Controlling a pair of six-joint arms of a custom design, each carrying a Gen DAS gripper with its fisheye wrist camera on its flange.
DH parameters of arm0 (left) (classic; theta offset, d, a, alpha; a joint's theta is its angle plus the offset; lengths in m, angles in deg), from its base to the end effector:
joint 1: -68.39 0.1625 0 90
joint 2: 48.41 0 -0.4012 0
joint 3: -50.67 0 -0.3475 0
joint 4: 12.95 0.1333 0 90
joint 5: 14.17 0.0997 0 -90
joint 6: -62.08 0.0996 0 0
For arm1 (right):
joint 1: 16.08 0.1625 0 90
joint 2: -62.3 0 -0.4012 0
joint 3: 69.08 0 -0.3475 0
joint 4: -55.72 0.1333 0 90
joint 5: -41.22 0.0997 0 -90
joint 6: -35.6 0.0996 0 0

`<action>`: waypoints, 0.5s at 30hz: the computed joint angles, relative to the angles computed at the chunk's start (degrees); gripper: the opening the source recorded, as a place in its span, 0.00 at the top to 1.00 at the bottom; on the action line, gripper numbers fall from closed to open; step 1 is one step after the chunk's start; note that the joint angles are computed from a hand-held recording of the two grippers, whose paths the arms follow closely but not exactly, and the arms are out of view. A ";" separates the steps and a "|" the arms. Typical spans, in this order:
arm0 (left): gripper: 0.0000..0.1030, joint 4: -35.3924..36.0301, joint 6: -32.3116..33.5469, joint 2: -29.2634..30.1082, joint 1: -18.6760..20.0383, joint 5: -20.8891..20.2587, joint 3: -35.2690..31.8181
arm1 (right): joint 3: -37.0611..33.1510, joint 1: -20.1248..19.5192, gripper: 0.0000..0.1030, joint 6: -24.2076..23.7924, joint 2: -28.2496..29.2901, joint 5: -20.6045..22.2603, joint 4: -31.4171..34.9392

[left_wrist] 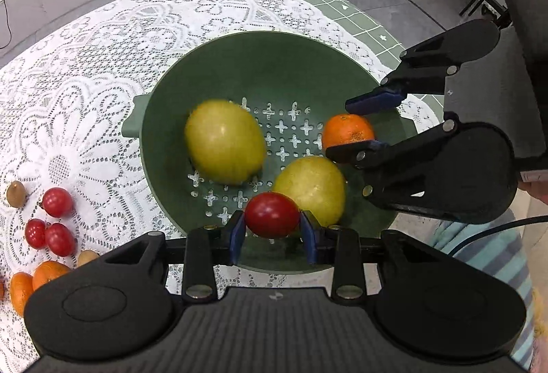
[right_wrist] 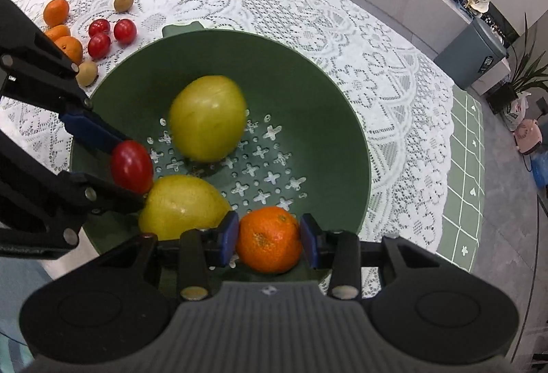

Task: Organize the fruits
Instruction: 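Open the right gripper dropping the orange while the left gripper releases the red plum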

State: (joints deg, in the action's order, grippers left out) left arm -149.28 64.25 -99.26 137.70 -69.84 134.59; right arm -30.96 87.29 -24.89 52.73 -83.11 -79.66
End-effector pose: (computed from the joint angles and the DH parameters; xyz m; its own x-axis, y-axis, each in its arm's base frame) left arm -0.0561 -0.6848 0.2268 -0.8046 0.2051 -0.5572 0.3746 0.9034 -0.2084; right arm 0.2647 -0.7800 0.0133 -0.2217 -0.8262 0.5179 -0.8411 0.4308 0.3272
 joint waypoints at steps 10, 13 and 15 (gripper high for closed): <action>0.58 -2.64 0.86 -0.52 -0.22 -0.20 1.58 | 2.37 0.58 0.60 -0.78 -1.26 0.49 -1.48; 0.57 -4.08 1.24 -1.67 -0.43 -1.08 2.98 | 3.71 0.74 0.57 -0.97 -2.07 0.82 -2.43; 0.57 -4.92 1.40 -2.37 -0.61 -1.50 3.70 | 4.58 0.80 0.56 -0.93 -2.65 1.08 -3.07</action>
State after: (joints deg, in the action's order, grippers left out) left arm -154.20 65.65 -101.63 137.09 -71.34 138.28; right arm -26.38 88.10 -25.83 50.08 -82.02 -82.73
